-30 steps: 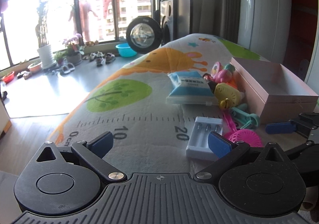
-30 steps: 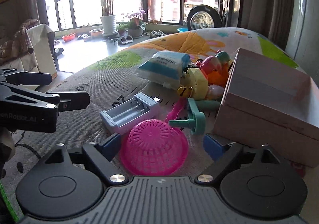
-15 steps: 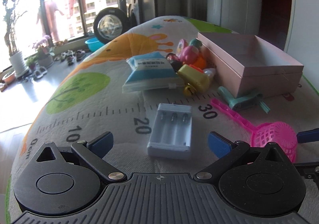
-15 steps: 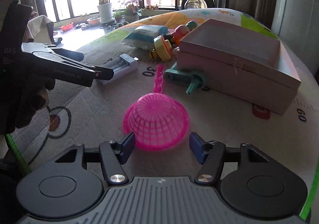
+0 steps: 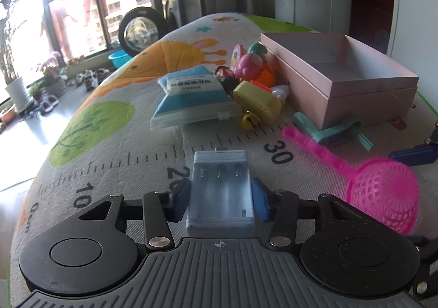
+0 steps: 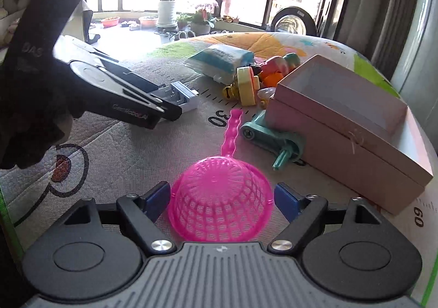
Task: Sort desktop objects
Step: 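Drop the pink basket scoop into the box while left tool grasps battery holder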
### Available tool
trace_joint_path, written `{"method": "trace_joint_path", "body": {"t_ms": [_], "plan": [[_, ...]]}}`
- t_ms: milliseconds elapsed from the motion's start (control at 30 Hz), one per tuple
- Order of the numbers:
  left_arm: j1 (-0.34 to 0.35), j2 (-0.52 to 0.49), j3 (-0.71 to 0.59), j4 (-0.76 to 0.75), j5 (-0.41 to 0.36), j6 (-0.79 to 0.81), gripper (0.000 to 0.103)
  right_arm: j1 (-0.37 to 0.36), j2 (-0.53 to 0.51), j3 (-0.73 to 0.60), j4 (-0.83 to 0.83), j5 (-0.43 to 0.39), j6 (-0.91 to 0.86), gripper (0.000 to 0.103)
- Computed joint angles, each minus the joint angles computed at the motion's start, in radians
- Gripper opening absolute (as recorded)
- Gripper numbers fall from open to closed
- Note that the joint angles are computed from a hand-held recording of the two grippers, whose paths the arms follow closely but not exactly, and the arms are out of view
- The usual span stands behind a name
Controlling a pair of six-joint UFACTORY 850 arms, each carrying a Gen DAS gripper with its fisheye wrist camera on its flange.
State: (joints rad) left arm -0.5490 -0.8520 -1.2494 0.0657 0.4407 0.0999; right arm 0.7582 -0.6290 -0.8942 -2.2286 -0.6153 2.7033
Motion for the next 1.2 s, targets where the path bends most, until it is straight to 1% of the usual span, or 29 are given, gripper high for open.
{"method": "trace_joint_path", "body": {"t_ms": [33,67,133,233,300,400,467,533,600,667,700,733,767,800,833,867,900,933,967,1033,1067,1133,1200], "plan": [[0.003,0.011,0.019,0.000,0.012,0.007,0.053,-0.004,0.001,-0.005,0.002,0.016,-0.003,0.081],[0.006,0.019,0.035,0.000,0.021,0.012,0.053,0.002,0.006,-0.006,0.011,0.019,-0.016,0.074],[0.013,0.042,0.072,-0.004,0.039,0.023,0.053,0.013,0.027,0.005,-0.021,0.026,0.001,0.074],[0.024,0.087,0.132,0.030,0.070,0.004,0.053,0.042,0.069,0.034,-0.060,0.004,0.041,0.074],[0.029,0.132,0.177,0.057,0.111,-0.015,0.053,0.069,0.102,0.053,-0.030,-0.048,0.009,0.074],[0.031,0.191,0.206,0.125,0.171,-0.063,0.053,0.103,0.177,0.097,0.052,-0.196,-0.098,0.074],[0.022,0.211,0.191,0.174,0.206,-0.094,0.053,0.100,0.224,0.113,0.135,-0.292,-0.187,0.074],[0.000,0.204,0.141,0.211,0.230,-0.124,0.053,0.072,0.261,0.124,0.188,-0.335,-0.222,0.074],[-0.027,0.166,0.056,0.246,0.221,-0.168,0.053,0.028,0.278,0.130,0.217,-0.352,-0.233,0.074],[-0.053,0.106,-0.058,0.284,0.171,-0.238,0.053,-0.022,0.271,0.124,0.242,-0.350,-0.240,0.074],[-0.066,0.058,-0.142,0.316,0.130,-0.297,0.053,-0.044,0.265,0.120,0.249,-0.336,-0.234,0.074],[-0.074,0.021,-0.206,0.347,0.096,-0.350,0.053,-0.076,0.254,0.114,0.246,-0.309,-0.216,0.074],[-0.080,-0.028,-0.290,0.410,0.052,-0.442,0.055,-0.105,0.238,0.107,0.236,-0.283,-0.192,0.074],[-0.081,-0.062,-0.347,0.473,0.020,-0.526,0.061,-0.130,0.221,0.098,0.227,-0.262,-0.173,0.074],[-0.080,-0.091,-0.396,0.522,-0.008,-0.607,0.065,-0.148,0.205,0.089,0.219,-0.249,-0.154,0.074],[-0.076,-0.110,-0.425,0.553,-0.021,-0.671,0.072,-0.167,0.186,0.079,0.205,-0.236,-0.128,0.074],[-0.071,-0.117,-0.434,0.564,-0.021,-0.702,0.080,-0.186,0.165,0.068,0.183,-0.225,-0.099,0.074],[-0.065,-0.118,-0.426,0.546,-0.013,-0.690,0.083,-0.205,0.144,0.058,0.153,-0.211,-0.068,0.075],[-0.060,-0.110,-0.400,0.498,-0.003,-0.637,0.089,-0.225,0.122,0.041,0.123,-0.185,-0.045,0.075],[-0.052,-0.090,-0.342,0.356,0.007,-0.472,0.093,-0.247,0.089,0.015,0.105,-0.134,-0.028,0.078],[-0.047,-0.079,-0.310,0.290,0.013,-0.393,0.095,-0.248,0.078,0.011,0.106,-0.131,-0.018,0.078],[-0.031,-0.053,-0.240,0.189,0.028,-0.261,0.096,-0.232,0.085,0.040,0.082,-0.158,0.025,0.078],[-0.018,-0.040,-0.187,0.089,0.042,-0.144,0.098,-0.192,0.098,0.072,0.100,-0.223,0.034,0.081]]}}
